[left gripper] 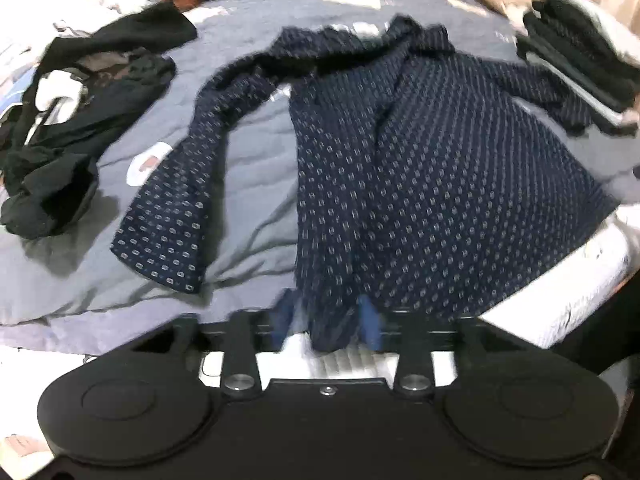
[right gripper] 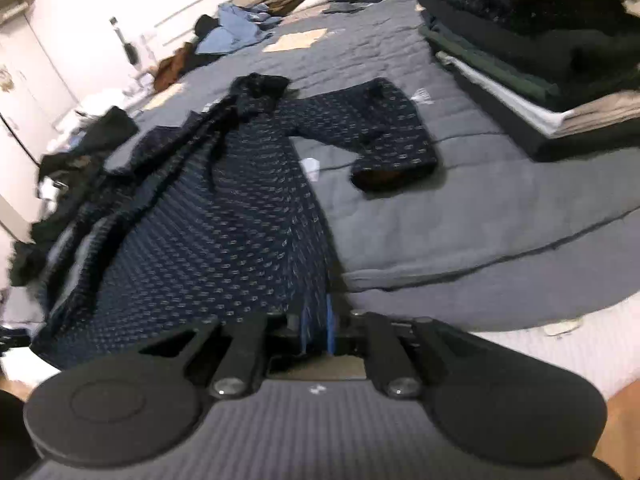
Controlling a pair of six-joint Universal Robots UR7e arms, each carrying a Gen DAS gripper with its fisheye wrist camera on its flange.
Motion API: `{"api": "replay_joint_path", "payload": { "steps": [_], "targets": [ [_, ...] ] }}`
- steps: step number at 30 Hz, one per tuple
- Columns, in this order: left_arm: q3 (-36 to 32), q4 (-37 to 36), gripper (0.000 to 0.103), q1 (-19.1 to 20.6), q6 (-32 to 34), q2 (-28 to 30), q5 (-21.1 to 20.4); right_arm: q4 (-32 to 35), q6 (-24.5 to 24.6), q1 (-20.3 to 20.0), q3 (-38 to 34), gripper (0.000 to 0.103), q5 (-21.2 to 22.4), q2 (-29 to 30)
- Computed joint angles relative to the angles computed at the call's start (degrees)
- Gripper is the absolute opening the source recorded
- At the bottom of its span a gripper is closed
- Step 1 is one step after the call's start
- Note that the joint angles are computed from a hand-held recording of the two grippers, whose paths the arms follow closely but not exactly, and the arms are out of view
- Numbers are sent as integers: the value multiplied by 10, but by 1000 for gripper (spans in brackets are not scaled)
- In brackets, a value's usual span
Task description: Fold clothes
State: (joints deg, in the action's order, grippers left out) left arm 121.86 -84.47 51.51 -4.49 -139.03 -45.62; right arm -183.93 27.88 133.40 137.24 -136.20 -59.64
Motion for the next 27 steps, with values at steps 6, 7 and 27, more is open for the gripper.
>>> {"api": "replay_joint_path", "payload": {
  "steps": [6, 7, 27],
  "targets": [
    [-6, -117, 42, 43, 44, 12, 3, -87, -64, 11, -4, 26, -19, 14],
    [-7, -142, 42, 54, 52, 18, 1, -112, -90, 10, -12, 31, -11, 27],
    [-60, -571, 44, 137, 283, 311, -95, -153, -335, -103, -301, 42, 217, 214]
  ]
}}
